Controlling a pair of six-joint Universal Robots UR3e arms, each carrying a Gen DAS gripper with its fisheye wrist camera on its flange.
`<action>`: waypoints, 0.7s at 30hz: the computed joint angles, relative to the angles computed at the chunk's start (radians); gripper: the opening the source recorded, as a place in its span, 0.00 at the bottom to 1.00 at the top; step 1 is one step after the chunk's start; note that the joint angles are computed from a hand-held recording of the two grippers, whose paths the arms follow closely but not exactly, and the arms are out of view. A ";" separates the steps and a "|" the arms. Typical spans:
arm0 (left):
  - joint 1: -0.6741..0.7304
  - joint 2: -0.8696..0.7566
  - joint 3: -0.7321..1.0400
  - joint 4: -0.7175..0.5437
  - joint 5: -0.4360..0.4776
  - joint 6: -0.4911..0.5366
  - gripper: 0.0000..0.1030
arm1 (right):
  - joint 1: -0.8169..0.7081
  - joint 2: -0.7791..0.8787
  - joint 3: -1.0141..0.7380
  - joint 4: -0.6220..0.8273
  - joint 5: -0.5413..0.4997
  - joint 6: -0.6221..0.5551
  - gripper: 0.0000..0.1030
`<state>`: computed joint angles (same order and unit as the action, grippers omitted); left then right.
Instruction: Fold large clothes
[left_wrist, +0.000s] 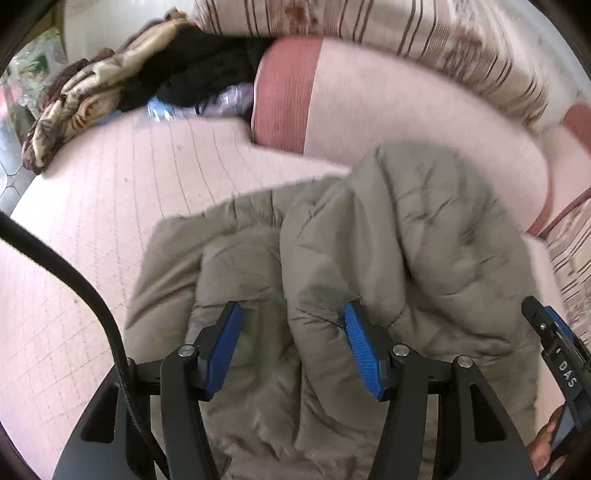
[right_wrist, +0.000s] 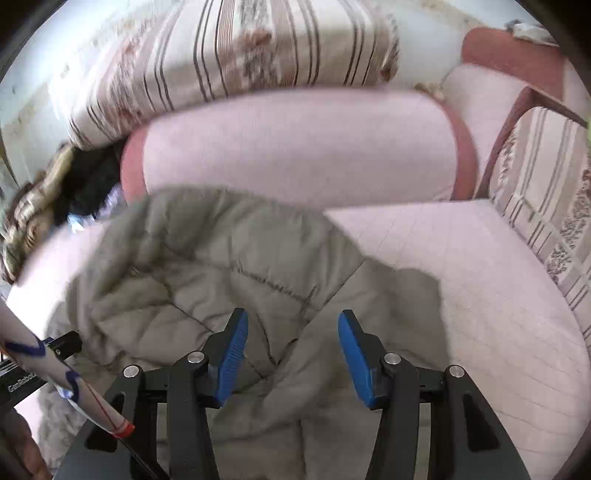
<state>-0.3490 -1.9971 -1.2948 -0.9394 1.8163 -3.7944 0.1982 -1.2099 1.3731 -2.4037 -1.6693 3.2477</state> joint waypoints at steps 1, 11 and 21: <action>-0.005 -0.024 0.014 -0.007 0.015 0.005 0.57 | 0.002 0.030 -0.001 0.001 0.001 -0.003 0.55; -0.083 -0.135 0.069 0.019 0.179 0.028 0.61 | 0.107 0.150 0.038 -0.162 -0.184 0.009 0.57; -0.120 -0.056 -0.034 0.028 0.194 0.045 0.60 | 0.126 -0.012 0.239 -0.202 -0.192 -0.045 0.60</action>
